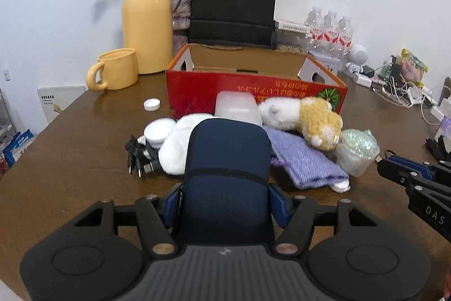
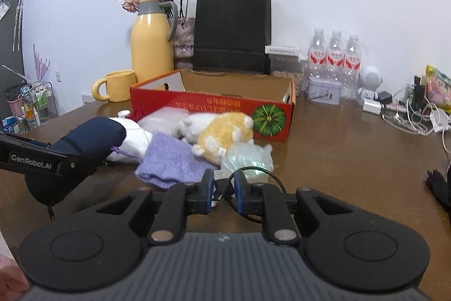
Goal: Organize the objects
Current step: 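Lift and carry the cable and navy case over the cardboard box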
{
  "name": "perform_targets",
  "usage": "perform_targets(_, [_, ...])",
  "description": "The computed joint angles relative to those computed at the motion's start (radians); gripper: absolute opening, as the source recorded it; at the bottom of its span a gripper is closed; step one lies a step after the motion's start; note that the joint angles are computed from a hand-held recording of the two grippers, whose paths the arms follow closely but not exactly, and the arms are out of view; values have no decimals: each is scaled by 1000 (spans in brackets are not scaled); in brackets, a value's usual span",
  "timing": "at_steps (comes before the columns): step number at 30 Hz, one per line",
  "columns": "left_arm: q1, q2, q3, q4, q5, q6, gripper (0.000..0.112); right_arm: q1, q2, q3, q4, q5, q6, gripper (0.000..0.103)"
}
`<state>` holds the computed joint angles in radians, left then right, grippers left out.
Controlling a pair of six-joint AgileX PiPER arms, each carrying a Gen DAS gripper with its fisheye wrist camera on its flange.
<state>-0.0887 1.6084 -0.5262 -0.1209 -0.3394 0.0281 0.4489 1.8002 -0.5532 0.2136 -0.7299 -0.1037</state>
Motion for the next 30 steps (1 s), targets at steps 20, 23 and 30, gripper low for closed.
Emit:
perform_targets(20, [24, 47, -270, 74, 91, -11, 62, 62, 21, -280, 252, 147, -263, 16])
perform_targets(23, [30, 82, -345, 107, 114, -49, 62, 53, 44, -342, 269, 170, -287, 16])
perform_targets(30, [39, 187, -521, 201, 145, -163, 62, 29, 125, -509, 282, 237, -330, 16])
